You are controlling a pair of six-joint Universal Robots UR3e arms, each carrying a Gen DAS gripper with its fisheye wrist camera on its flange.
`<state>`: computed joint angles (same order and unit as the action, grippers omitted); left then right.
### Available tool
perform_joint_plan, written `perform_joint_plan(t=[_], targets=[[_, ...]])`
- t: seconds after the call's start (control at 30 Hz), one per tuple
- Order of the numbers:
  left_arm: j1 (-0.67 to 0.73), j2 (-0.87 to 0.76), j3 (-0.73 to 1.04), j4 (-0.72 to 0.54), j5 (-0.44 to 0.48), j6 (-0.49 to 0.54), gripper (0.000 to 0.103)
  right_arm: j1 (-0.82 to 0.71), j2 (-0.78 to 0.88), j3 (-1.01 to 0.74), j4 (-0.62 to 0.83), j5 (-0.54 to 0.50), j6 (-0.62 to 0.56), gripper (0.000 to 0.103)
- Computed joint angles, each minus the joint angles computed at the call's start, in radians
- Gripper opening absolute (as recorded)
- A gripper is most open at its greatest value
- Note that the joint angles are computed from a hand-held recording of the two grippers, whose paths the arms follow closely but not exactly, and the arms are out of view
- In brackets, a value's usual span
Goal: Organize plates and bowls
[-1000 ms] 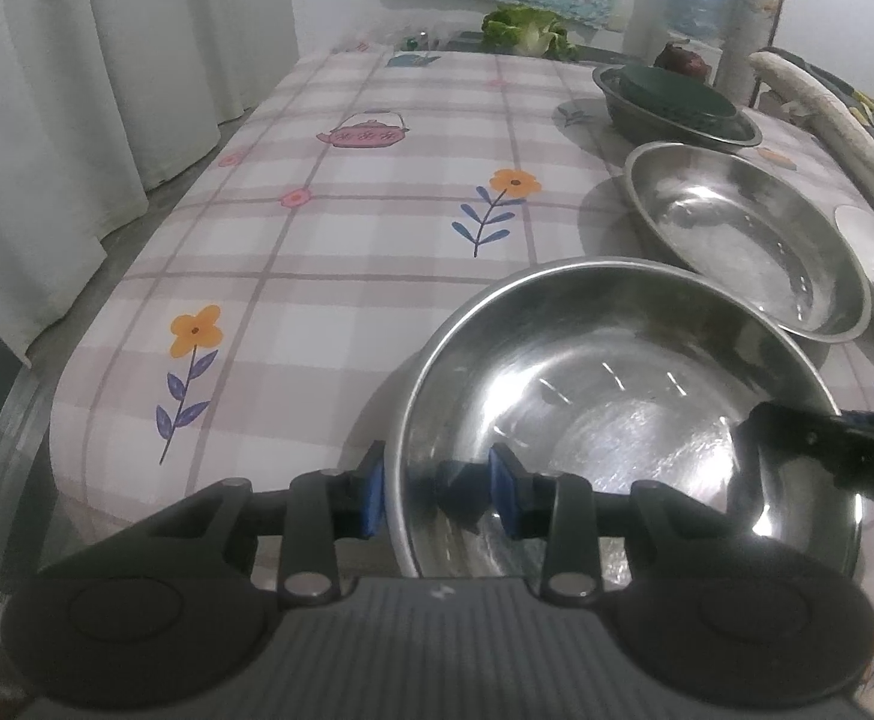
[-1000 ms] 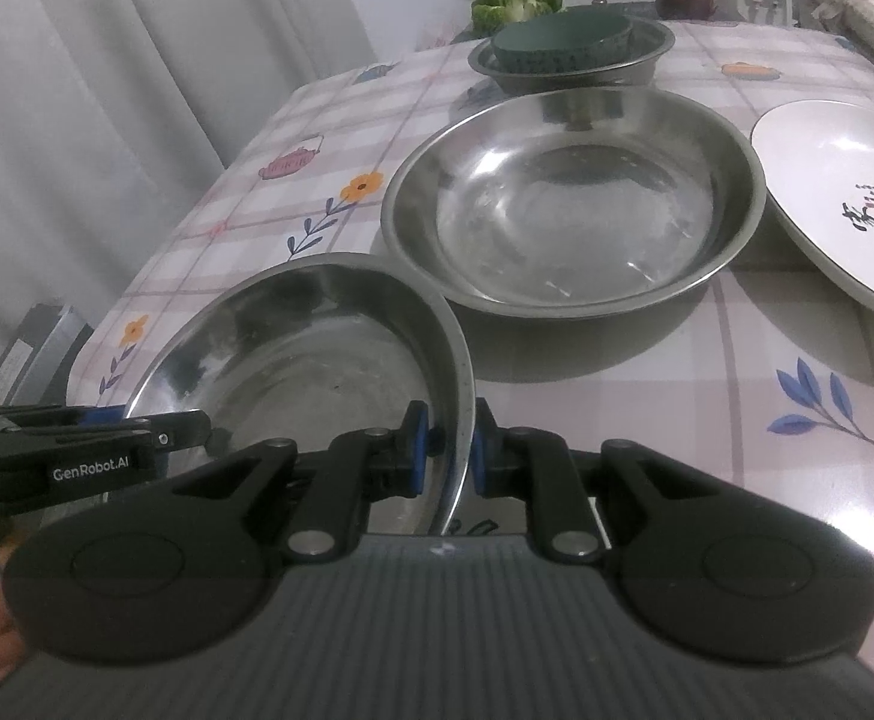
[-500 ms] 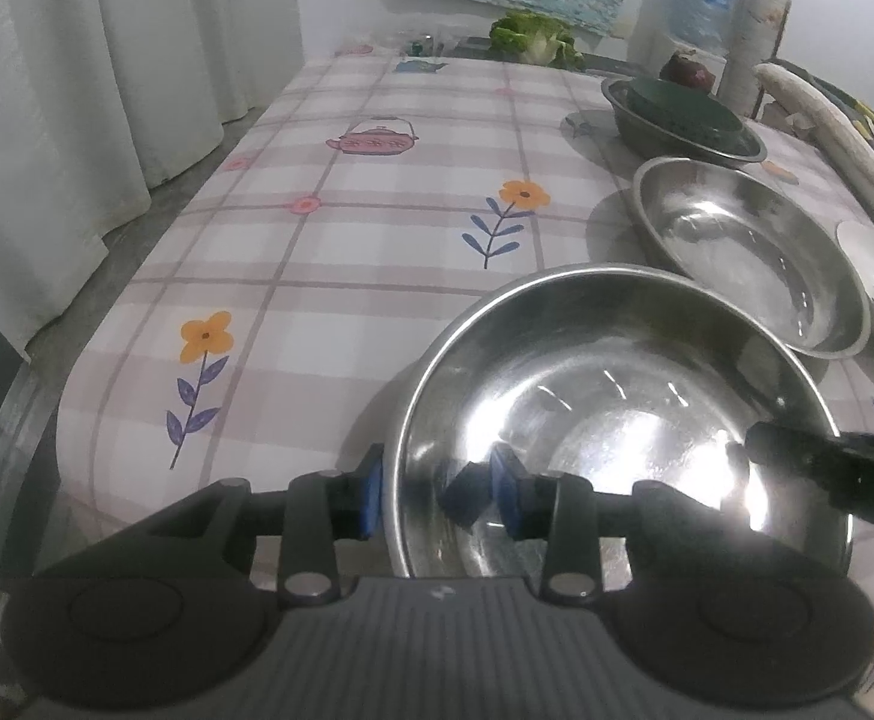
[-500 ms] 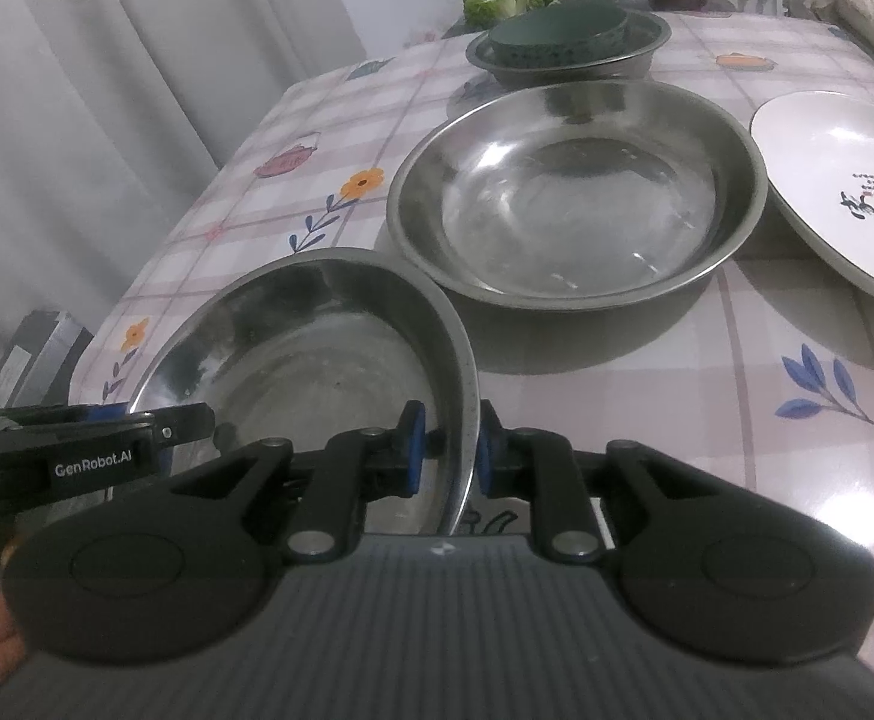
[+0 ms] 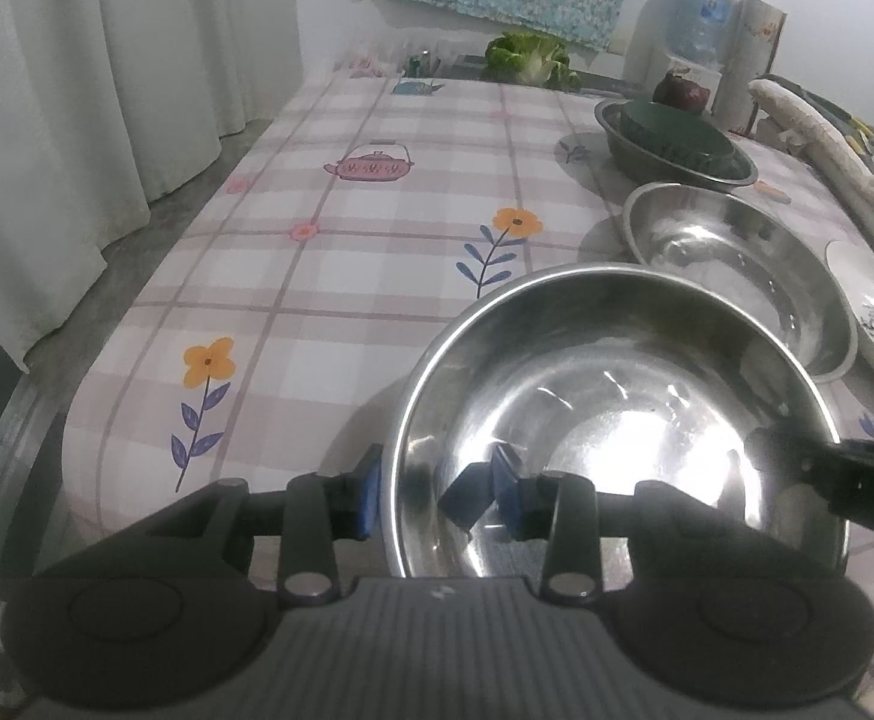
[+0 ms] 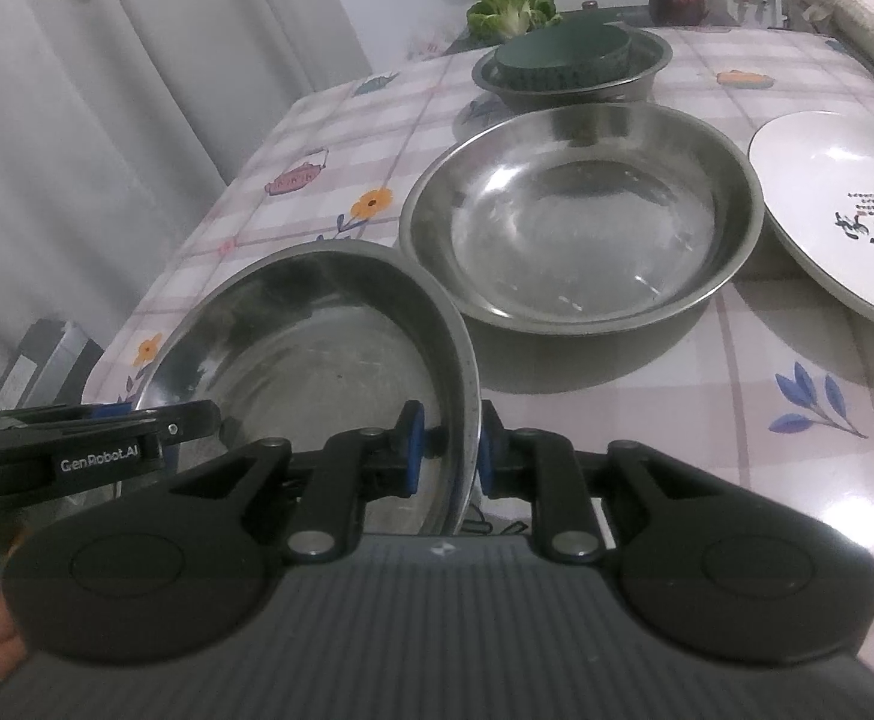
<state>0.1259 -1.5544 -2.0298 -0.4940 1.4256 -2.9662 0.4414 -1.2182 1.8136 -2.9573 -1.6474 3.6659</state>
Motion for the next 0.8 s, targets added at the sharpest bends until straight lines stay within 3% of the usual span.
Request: perform_joint_plan(t=[0.8], targets=[[-0.017,0.048,-0.008,-0.002,-0.003,-0.008,0.039,0.005,-0.063,0.046,-0.025,-0.022,0.001,0.021]])
